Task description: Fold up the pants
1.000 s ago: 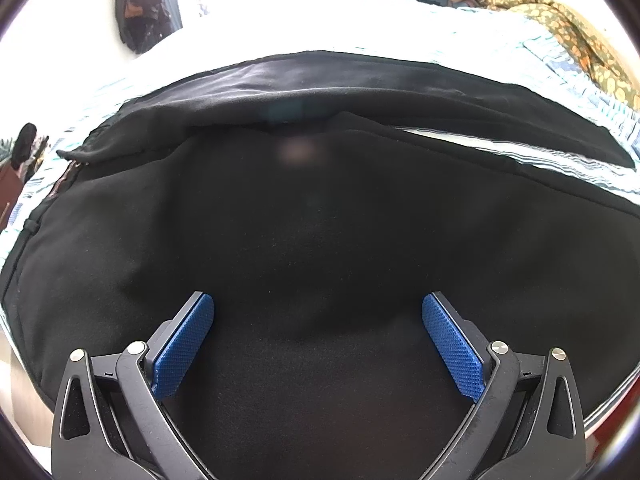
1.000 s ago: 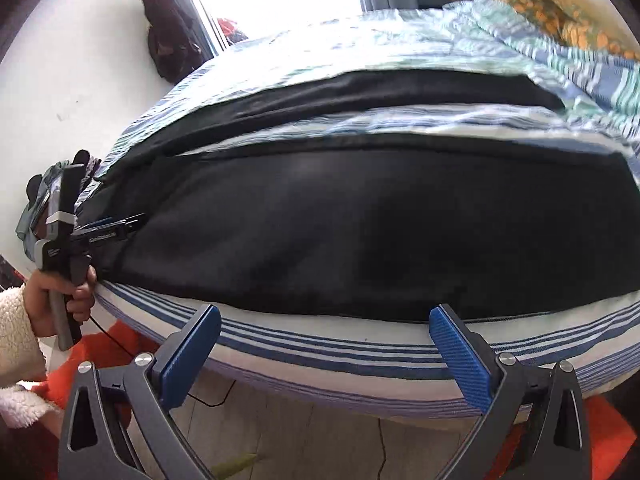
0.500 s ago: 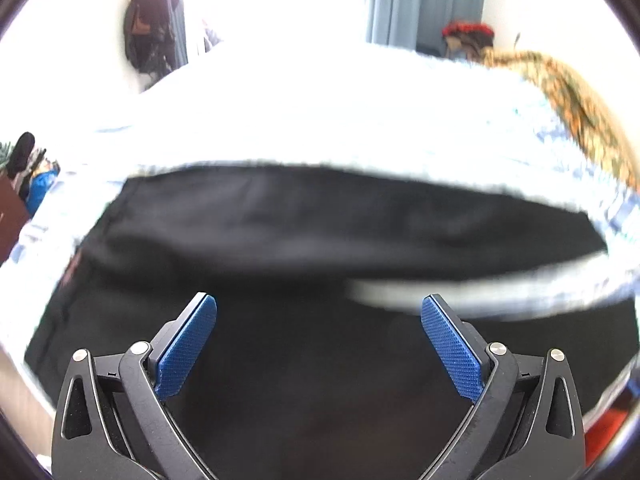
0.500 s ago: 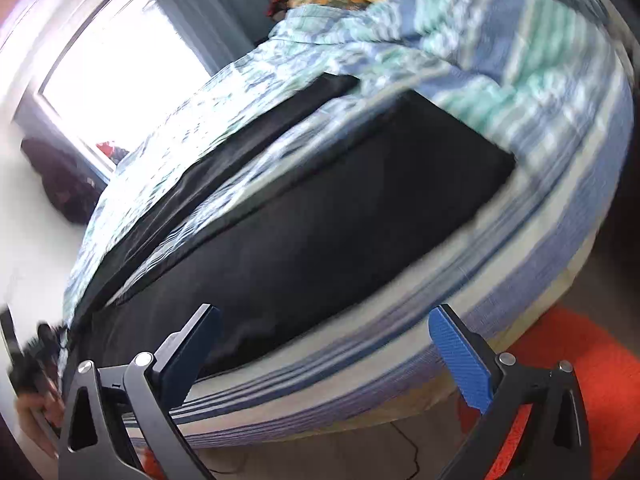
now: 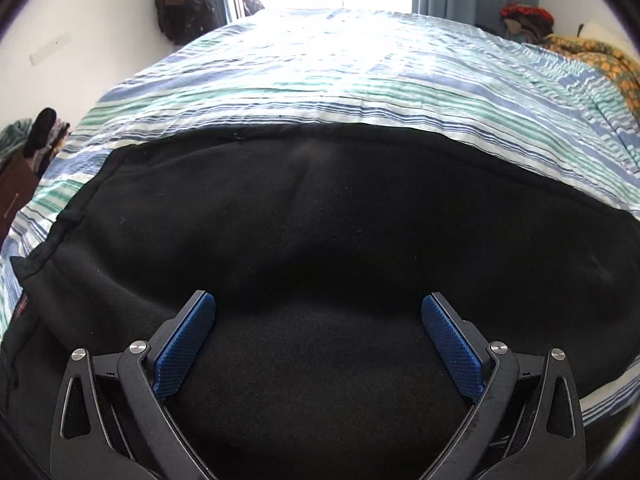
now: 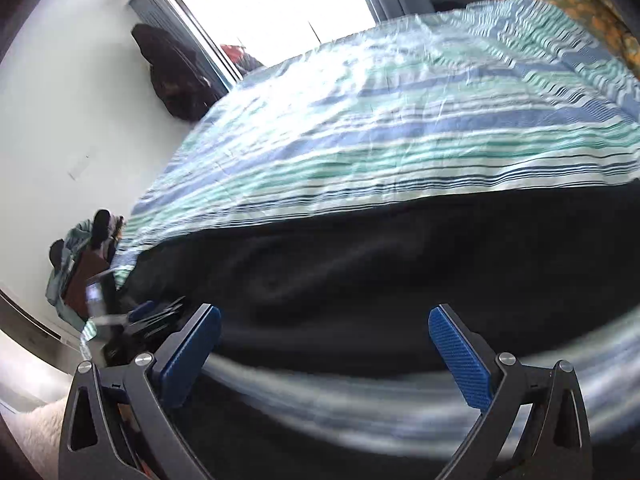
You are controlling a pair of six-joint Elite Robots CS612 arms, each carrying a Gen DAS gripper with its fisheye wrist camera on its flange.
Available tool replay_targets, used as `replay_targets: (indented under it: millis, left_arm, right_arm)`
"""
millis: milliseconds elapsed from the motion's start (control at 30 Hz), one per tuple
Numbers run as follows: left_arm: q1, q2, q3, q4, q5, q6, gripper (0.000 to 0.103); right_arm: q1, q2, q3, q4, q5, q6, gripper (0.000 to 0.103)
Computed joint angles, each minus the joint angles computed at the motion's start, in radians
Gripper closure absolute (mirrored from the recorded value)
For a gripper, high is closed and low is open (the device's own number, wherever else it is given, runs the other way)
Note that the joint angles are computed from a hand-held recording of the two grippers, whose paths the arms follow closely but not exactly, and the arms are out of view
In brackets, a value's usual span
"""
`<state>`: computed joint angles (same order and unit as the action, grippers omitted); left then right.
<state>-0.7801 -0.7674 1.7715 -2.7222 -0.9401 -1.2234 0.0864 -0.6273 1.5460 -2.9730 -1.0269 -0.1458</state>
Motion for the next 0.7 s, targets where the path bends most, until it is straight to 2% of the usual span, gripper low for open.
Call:
replay_targets:
  millis: [67,133,233,333,400,467,567,633,700]
  left_arm:
    - [-0.004,0.001,-0.001,0.002,0.008,-0.003,0.001]
    - [-0.008,0.004,-0.004,0.009,0.022,-0.006,0.001]
    - [-0.012,0.008,-0.009,0.011,0.03,-0.008,0.001]
    - [-0.018,0.005,-0.004,0.015,0.038,-0.014,0.001]
    - [-0.019,0.007,-0.007,0.018,0.04,-0.015,0.001]
    - [-0.019,0.006,-0.007,0.023,0.041,-0.016,0.001]
    - [-0.022,0.008,-0.016,0.044,0.043,-0.021,0.001]
    - [-0.022,0.01,-0.018,0.045,0.044,-0.02,0.001]
    - [-0.022,0.011,-0.018,0.042,0.046,-0.02,0.001]
  right_arm:
    - [-0.014,0.038,-0.066,0.092,-0.022,0.002,0.001]
    - [-0.041,0.062,-0.102,0.105,-0.099,0.025,0.001]
    - [-0.102,0.066,-0.1,0.054,-0.16,0.071,0.001]
    - [-0.156,0.046,-0.073,-0.004,-0.293,0.103,0.001]
    - [-0.196,0.024,-0.046,-0.043,-0.316,0.151,0.001]
    - [-0.239,0.002,-0.015,-0.094,-0.272,0.218,0.001]
    - [-0.297,-0.008,0.005,-0.16,-0.106,0.314,0.001]
    - [-0.322,-0.002,0.005,-0.18,0.009,0.37,0.001]
    - [-0.328,0.009,-0.008,-0.163,0.098,0.414,0.001]
